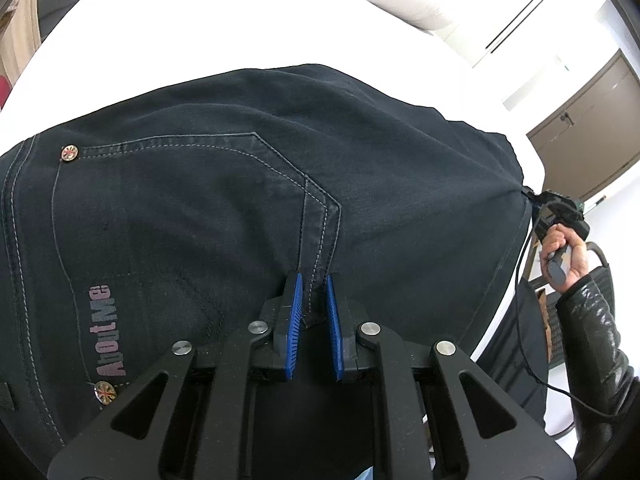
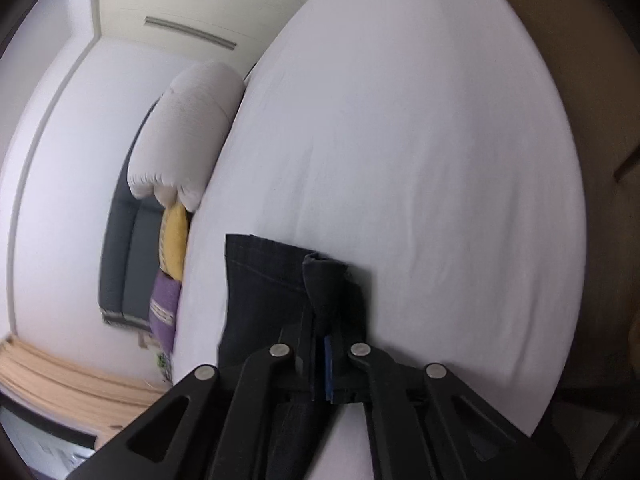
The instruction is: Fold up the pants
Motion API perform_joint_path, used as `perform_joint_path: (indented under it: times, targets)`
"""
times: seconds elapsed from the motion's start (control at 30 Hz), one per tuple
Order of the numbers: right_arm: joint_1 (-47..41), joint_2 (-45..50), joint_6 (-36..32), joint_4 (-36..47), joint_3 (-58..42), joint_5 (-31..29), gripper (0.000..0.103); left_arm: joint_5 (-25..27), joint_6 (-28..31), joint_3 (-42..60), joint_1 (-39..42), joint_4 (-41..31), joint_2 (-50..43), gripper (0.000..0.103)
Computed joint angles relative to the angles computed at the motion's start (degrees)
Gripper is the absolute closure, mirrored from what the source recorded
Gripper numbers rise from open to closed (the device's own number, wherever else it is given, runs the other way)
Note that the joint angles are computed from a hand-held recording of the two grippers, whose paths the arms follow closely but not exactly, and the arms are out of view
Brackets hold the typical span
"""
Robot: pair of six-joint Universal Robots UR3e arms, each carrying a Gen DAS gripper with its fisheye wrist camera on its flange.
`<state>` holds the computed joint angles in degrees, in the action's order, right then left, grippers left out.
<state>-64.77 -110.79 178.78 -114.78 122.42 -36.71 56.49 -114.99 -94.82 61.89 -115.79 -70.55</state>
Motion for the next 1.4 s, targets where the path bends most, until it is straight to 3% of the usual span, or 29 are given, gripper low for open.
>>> perform_joint_path:
  times: [0.13, 0.2, 0.27, 0.3, 0.33, 0.4, 0.47, 0.6, 0.7, 0.77, 0.8, 0.87, 0.9, 0.97, 1.03, 1.1, 1.17, 1.3, 1.4]
  targets:
    - [-1.6, 1.3, -7.9, 9.0, -3.9, 0.7, 0.103, -0.4, 2.9, 0.0, 2.5, -2.1, -0.2, 0.091]
    - [-4.3, 1.6, -13.0, 17.6, -5.8, 2.6, 0.102, -0.4, 3.8, 0.2, 3.4, -3.1, -0.2, 0.091]
    - [-4.4, -0.7, -11.9, 19.9, -8.1, 0.2, 0.092, -0.6, 4.2, 0.5, 4.3, -4.1, -0.6, 0.091]
    - [-3.5, -3.0, -10.6, 18.8, -9.6, -2.5, 0.081, -0.6, 4.7, 0.7, 4.9, -4.7, -1.0, 0.091]
    - [-1.3, -4.7, -8.5, 16.3, -11.5, -5.7, 0.064, -0.7, 5.0, 1.0, 5.4, -5.2, -1.4, 0.091]
    - [1.8, -6.8, -7.5, 16.6, -15.4, -9.0, 0.057, -0.7, 5.5, 1.4, 5.8, -5.8, -1.8, 0.091]
    - [7.1, -3.6, -12.2, 23.4, -22.9, -7.2, 0.057, -0.7, 6.1, 1.4, 6.2, -6.0, -1.9, 0.091]
    - [27.7, 12.3, -16.3, 27.2, -42.1, -14.8, 0.058, -0.7, 6.9, 1.7, 6.8, -6.7, -2.1, 0.091]
    - [38.1, 23.9, -17.3, 31.0, -54.9, -20.3, 0.060, -0.4, 8.1, 2.4, 7.4, -7.7, -2.4, 0.091]
    - [44.2, 29.6, -17.7, 29.2, -60.0, -25.9, 0.064, -0.2, 9.2, 2.8, 8.4, -8.7, -2.6, 0.091]
    - [46.7, 33.5, -17.4, 29.6, -63.2, -28.7, 0.072, -0.2, 9.5, 3.0, 8.8, -9.3, -2.8, 0.091]
    - [50.3, 38.0, -16.3, 28.3, -65.9, -34.8, 0.073, -0.1, 9.6, 3.4, 9.1, -9.6, -2.8, 0.091]
    - [52.1, 41.0, -15.8, 26.9, -67.6, -38.5, 0.080, 0.0, 9.6, 3.5, 9.2, -9.6, -2.7, 0.091]
    - [53.6, 42.4, -15.8, 22.8, -66.4, -40.8, 0.084, -0.1, 9.7, 3.5, 9.2, -9.4, -2.3, 0.091]
    - [55.9, 44.7, -14.3, 17.1, -67.1, -45.1, 0.103, -0.2, 9.9, 3.1, 9.6, -9.1, -1.2, 0.091]
    - [57.2, 47.8, -10.7, 12.6, -68.6, -50.0, 0.103, -0.4, 10.0, 3.0, 10.0, -9.5, -1.0, 0.091]
    - [56.4, 48.1, -7.8, 13.6, -70.5, -48.9, 0.103, -0.5, 9.8, 3.0, 10.0, -9.7, -0.8, 0.091]
    - [53.1, 38.4, -6.4, 8.0, -62.0, -46.6, 0.094, -0.8, 10.2, 1.5, 10.8, -9.7, 0.2, 0.091]
    - [51.2, 38.3, -11.0, 17.6, -66.0, -41.8, 0.092, -1.0, 9.7, 0.7, 10.7, -9.0, 1.2, 0.091]
